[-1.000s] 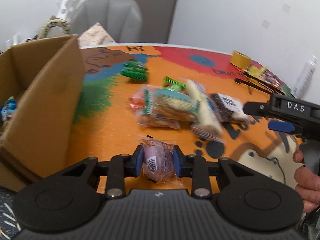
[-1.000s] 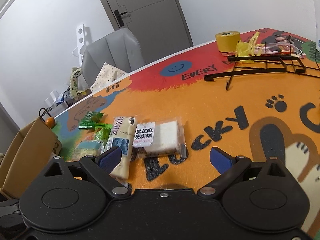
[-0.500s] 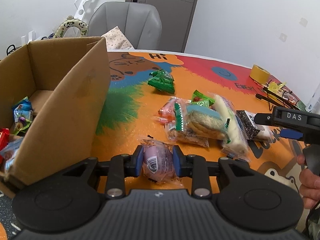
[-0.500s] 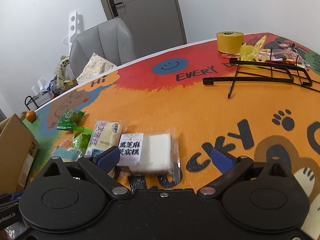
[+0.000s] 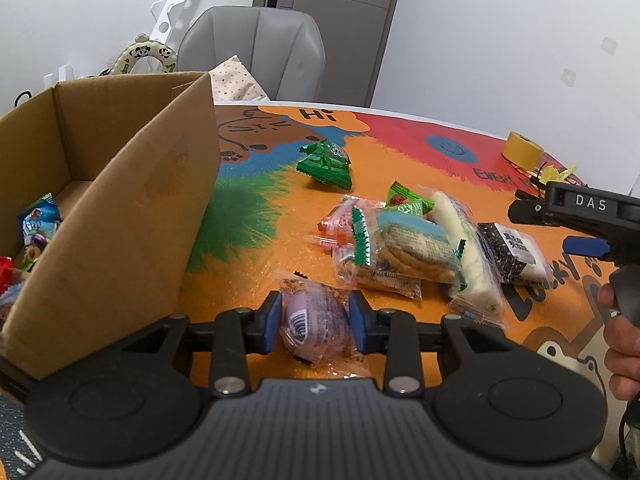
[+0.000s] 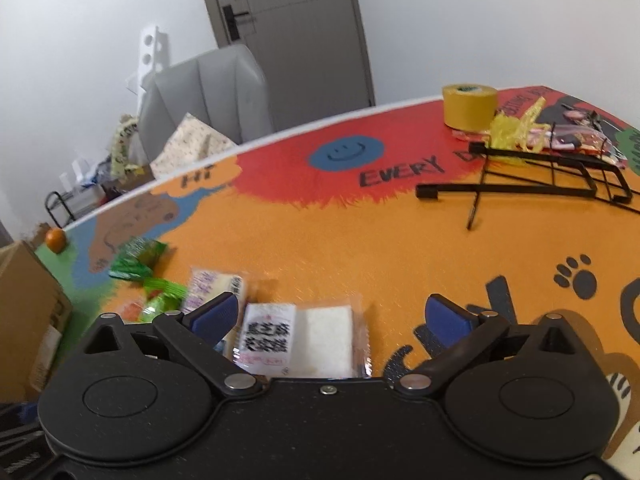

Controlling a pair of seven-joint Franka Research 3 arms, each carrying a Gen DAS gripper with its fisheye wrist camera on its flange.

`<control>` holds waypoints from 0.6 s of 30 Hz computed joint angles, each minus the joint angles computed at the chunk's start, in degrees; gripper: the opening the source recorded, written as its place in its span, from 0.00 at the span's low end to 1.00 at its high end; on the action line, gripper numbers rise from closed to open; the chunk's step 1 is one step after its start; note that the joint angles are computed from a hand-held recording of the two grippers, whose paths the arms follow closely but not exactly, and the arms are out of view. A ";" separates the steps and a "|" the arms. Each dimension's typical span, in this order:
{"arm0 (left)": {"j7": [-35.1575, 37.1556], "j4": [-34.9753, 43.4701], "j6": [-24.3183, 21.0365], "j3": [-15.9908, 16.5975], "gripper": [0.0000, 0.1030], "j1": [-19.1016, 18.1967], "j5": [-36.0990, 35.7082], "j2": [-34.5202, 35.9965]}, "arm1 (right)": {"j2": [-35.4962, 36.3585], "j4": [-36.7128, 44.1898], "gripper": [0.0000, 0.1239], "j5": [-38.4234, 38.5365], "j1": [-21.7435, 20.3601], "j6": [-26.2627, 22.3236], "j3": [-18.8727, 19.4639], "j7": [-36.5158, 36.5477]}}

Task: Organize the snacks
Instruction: 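Lower the pink candy back onto the table while the right gripper grasps the white cake pack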

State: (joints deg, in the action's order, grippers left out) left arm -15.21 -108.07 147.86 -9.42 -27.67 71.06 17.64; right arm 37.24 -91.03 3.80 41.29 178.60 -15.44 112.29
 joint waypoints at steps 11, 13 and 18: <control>0.02 0.72 -0.96 0.02 0.38 -0.47 0.24 0.67 | 2.31 3.11 0.82 -3.21 1.10 -3.03 -1.39 1.72; 0.09 0.52 -0.58 0.06 0.40 -0.35 0.06 0.50 | 2.74 3.62 0.80 -4.23 1.23 -3.15 -1.45 1.53; 0.08 0.63 -0.27 0.08 0.45 -0.31 -0.24 0.56 | 3.02 4.02 0.73 -5.57 1.07 -4.40 -1.15 2.07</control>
